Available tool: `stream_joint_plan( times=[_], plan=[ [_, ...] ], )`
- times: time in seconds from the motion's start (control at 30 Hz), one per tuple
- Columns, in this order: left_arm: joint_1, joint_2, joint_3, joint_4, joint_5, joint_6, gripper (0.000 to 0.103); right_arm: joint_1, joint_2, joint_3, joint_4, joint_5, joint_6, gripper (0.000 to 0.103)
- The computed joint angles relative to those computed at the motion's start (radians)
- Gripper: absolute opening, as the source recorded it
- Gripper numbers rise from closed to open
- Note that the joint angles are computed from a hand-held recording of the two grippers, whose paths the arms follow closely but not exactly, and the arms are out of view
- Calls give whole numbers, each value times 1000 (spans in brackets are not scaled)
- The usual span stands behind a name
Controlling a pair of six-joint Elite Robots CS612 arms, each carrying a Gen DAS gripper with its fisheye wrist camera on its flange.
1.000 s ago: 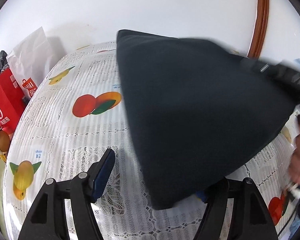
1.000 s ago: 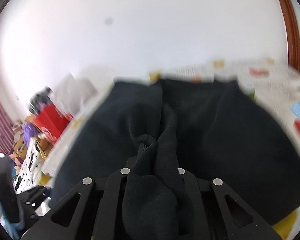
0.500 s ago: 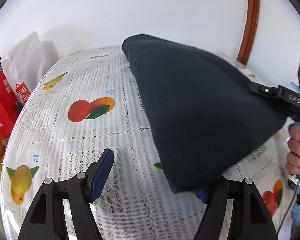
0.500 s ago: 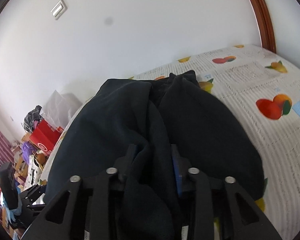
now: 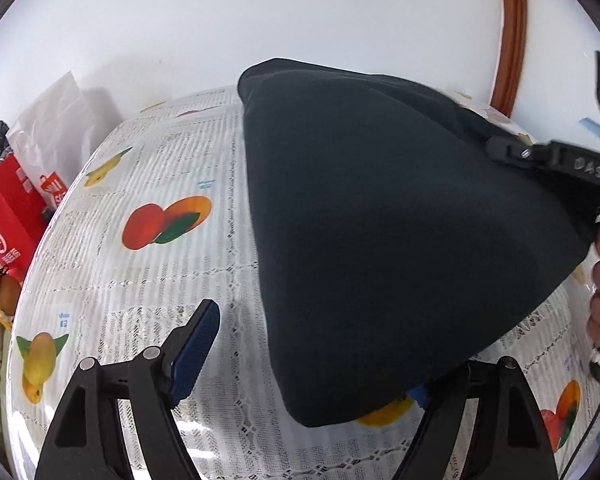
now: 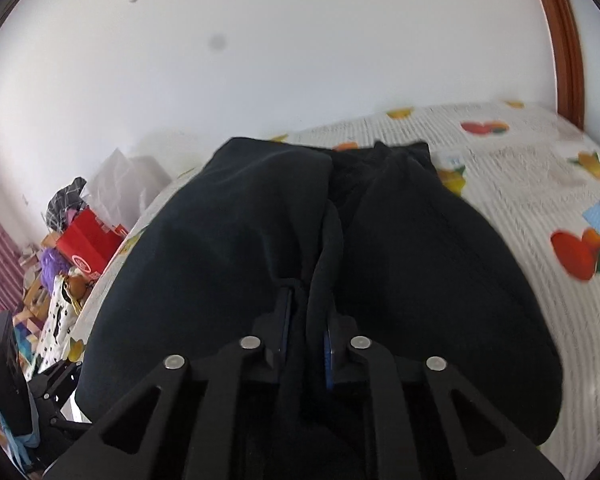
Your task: Fold small clothes
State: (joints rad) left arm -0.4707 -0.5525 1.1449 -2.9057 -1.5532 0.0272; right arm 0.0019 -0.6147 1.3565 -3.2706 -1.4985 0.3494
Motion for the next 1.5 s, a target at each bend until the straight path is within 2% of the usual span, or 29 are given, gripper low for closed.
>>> stream_joint_plan(
  times=[0.07, 0.17, 0.23, 0.33, 0.47, 0.57, 0.6, 0.7, 0.77, 0.83, 0.9, 0.97, 1.0, 1.03, 1.07, 1.13, 1.17, 1.23, 1.37, 1.5],
  plan=[
    [2, 1, -2, 6, -4, -10, 81, -6, -9, 22, -72, 9, -22, 10],
    [3, 1, -3, 8, 11, -21, 81, -30, -27, 78, -230, 33, 52, 10],
    [4, 5, -10, 13, 14, -25, 81, -39, -37, 101, -257, 13, 65, 10],
    [-2, 8, -15, 10, 40, -14, 81, -59, -38, 120, -234, 30, 97, 10],
    [-3, 9, -15, 5, 48, -5, 82, -56, -36, 112, -117, 17, 97, 11],
    [13, 11, -24, 20, -26, -16, 81, -54, -48, 133, -127, -5, 95, 16],
    [19, 9, -22, 20, -57, -21, 79, -53, -59, 147, -133, -25, 94, 21],
    [27, -2, 9, -51, -145, -20, 79, -58, -75, 174, -145, -20, 72, 24],
    [14, -3, 10, -54, -116, 6, 79, -60, -79, 176, -143, -10, 54, 28],
    [-1, 3, 1, -46, -76, 30, 79, -60, -76, 168, -129, -6, 54, 37],
    [-11, 5, -7, -18, -41, 32, 81, -61, -63, 138, -85, 27, 62, 38],
    [-13, 6, -14, 3, -28, 23, 83, -59, -51, 108, -29, 38, 65, 37],
    [-12, 8, -20, 17, -25, 13, 85, -58, -46, 100, -25, 41, 62, 28],
    [-10, 10, -27, 30, -27, -2, 85, -58, -42, 94, -33, 51, 50, 12],
    [-9, 11, -28, 38, -27, -16, 86, -57, -43, 92, -40, 56, 23, 11],
    [-10, 11, -28, 37, -14, -25, 86, -56, -48, 112, -134, 38, -10, 9],
    [-11, 9, -23, 33, -6, -27, 86, -68, -51, 133, -218, 59, 31, 9],
    [-12, 10, -25, 34, 7, -31, 86, -80, -53, 151, -266, 61, 107, 9],
    [-12, 11, -27, 35, 15, -34, 86, -87, -56, 158, -159, 63, 120, 10],
    [-12, 16, -35, 36, 28, -27, 88, -76, -80, 184, -103, 21, 81, 15]
  ],
)
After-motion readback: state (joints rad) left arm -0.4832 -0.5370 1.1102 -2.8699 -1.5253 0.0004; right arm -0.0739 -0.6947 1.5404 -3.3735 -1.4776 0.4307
